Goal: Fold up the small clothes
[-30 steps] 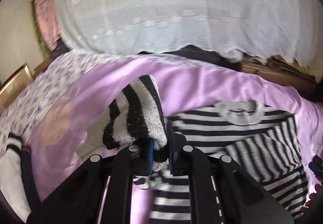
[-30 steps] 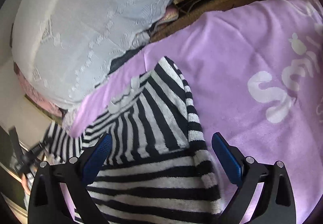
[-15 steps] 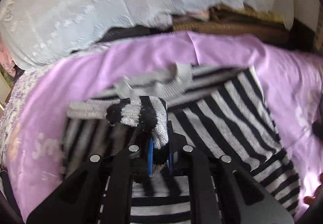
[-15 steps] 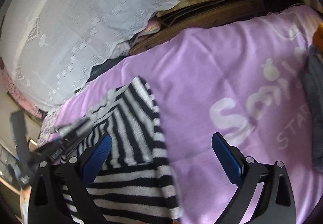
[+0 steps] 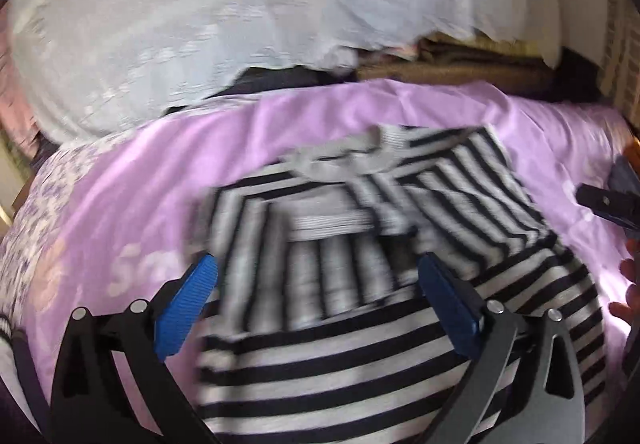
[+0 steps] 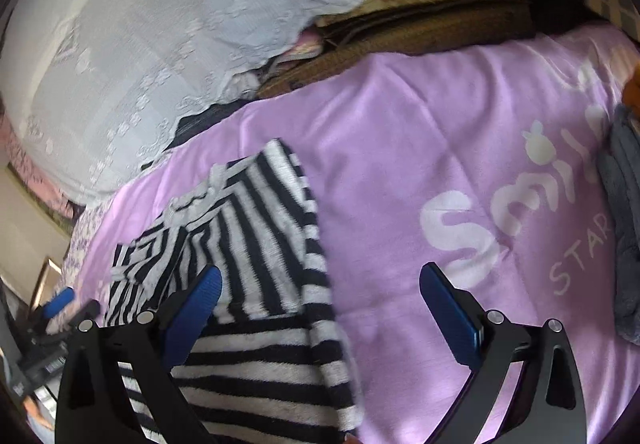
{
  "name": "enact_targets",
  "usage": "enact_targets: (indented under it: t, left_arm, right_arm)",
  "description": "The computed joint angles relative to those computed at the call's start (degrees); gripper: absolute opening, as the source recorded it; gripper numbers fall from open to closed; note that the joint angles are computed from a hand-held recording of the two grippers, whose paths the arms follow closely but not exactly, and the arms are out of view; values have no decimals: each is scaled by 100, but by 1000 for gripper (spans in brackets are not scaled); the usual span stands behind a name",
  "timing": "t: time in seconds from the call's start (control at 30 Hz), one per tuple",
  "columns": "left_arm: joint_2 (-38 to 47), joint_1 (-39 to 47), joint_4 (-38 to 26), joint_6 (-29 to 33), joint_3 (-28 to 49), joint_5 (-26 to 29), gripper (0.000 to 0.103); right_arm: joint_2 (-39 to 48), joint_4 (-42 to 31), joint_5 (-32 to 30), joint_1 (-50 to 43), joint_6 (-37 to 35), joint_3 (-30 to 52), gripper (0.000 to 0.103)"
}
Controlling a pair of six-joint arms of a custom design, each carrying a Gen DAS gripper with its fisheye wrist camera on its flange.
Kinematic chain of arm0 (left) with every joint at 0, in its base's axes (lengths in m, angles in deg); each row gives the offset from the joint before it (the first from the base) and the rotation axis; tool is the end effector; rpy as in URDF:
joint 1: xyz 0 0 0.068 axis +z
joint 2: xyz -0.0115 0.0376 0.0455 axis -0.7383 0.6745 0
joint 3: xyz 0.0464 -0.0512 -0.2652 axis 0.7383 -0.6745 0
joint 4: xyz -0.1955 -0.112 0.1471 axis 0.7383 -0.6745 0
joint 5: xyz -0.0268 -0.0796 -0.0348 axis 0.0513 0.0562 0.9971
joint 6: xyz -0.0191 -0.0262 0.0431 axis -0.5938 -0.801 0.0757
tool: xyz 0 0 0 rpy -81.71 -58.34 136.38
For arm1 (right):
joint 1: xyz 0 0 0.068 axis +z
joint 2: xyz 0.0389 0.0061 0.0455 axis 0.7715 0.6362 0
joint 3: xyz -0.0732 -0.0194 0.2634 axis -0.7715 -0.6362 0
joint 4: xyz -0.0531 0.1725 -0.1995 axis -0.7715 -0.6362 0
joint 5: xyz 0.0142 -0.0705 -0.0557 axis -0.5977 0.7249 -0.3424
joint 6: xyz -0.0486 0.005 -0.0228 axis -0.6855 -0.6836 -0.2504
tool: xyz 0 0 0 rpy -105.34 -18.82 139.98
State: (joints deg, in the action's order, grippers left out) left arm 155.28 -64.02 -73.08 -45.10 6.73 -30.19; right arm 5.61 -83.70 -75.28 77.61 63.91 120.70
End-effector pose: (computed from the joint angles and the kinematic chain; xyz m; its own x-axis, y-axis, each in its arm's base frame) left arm 0.2427 -0.0563 0.2671 -0.6676 -0.0210 -0.7442 -0.1747 0.9761 0.1292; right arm 0.3127 0.1606 0.2438 -0.6952 0.0962 -0.7124 -0.2020 0.9249 0.3220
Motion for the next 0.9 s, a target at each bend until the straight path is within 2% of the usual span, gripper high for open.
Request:
enact_targets:
  t: [0.07,0.17,0.27,0.37,0.43,0.5,0.6,0.67,0.73,0.77,0.83,0.9]
  left_arm:
    - [-257,659,-8,42,-212,213,98]
    - [-165,1689,-25,-181,-250,671,98]
    - [342,2295,32,-390,-127,1029,98]
    - [851,2327,164,-329,-100,872,98]
    - [1042,2233,225,-260,-153,729,99]
    - [1191,2292,257,-312,-158,828,99]
    - [1178,2401,297,-303,-211,975,99]
    - [1223,2465,263,-346,-187,896,99]
    - [1322,2659,230,-292,-120,988,99]
    - [1354,2741,226,-298,-97,1112,99]
    - [1377,2662,202,-354,-72,950,99]
    - [1333,2479,123,-456,-64,663,99]
  right_arm:
    - [56,-104,326,396,-197,143,100]
    - [311,-310,772,1009,-534,514,100]
    - [931,-622,1395,1756,-1065,1295,100]
    - [1825,-1036,2019,2397,-1624,2432,100]
    - [2655,-1607,2326,2667,-1875,3522,100]
    - [3511,-2219,2714,2798,-1956,4685,100]
    - [4188,-2475,3578,2738,-1837,5609,99]
    - [4014,-2450,3659,2437,-1185,5428,99]
    - [3258,-2124,2898,1829,-211,4367,100]
    - [2943,-1985,2700,1571,50,3872,100]
    - [2362,-1667,2632,1200,278,2968,100]
    - [1819,-1198,2283,971,346,2211,100]
